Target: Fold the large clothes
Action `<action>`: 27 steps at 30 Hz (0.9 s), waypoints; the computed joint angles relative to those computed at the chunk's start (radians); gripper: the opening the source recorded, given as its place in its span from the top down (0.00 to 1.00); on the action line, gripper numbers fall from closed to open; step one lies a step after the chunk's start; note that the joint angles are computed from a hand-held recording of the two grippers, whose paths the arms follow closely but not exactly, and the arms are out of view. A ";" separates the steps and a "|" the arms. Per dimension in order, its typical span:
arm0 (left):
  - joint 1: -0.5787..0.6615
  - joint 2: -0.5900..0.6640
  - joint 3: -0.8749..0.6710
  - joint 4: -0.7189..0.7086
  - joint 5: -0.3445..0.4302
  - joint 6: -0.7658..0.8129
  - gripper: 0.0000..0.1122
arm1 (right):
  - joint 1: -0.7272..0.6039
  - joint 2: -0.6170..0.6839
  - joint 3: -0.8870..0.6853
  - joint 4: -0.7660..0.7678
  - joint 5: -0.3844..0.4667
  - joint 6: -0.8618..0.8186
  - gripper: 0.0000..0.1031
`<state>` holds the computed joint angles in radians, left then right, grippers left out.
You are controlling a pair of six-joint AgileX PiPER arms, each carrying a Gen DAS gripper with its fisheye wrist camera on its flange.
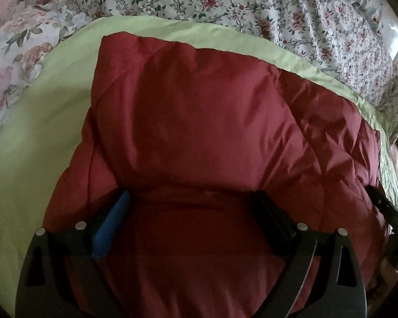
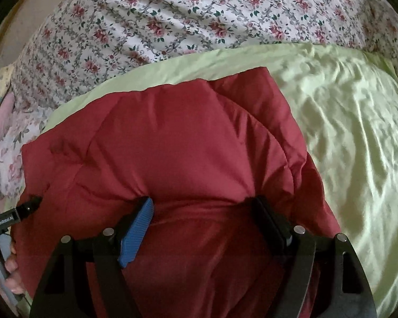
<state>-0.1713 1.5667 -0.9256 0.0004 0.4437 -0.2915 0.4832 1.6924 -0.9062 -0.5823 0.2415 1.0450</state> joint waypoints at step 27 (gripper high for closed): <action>-0.292 -0.449 0.325 0.329 0.123 -0.455 0.16 | 0.196 -0.287 0.191 -0.349 0.116 0.437 0.23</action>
<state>-0.4629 1.1180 -0.6009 0.3297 0.5671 -0.7467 0.6797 1.4049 -0.7151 -0.9313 0.3573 1.4819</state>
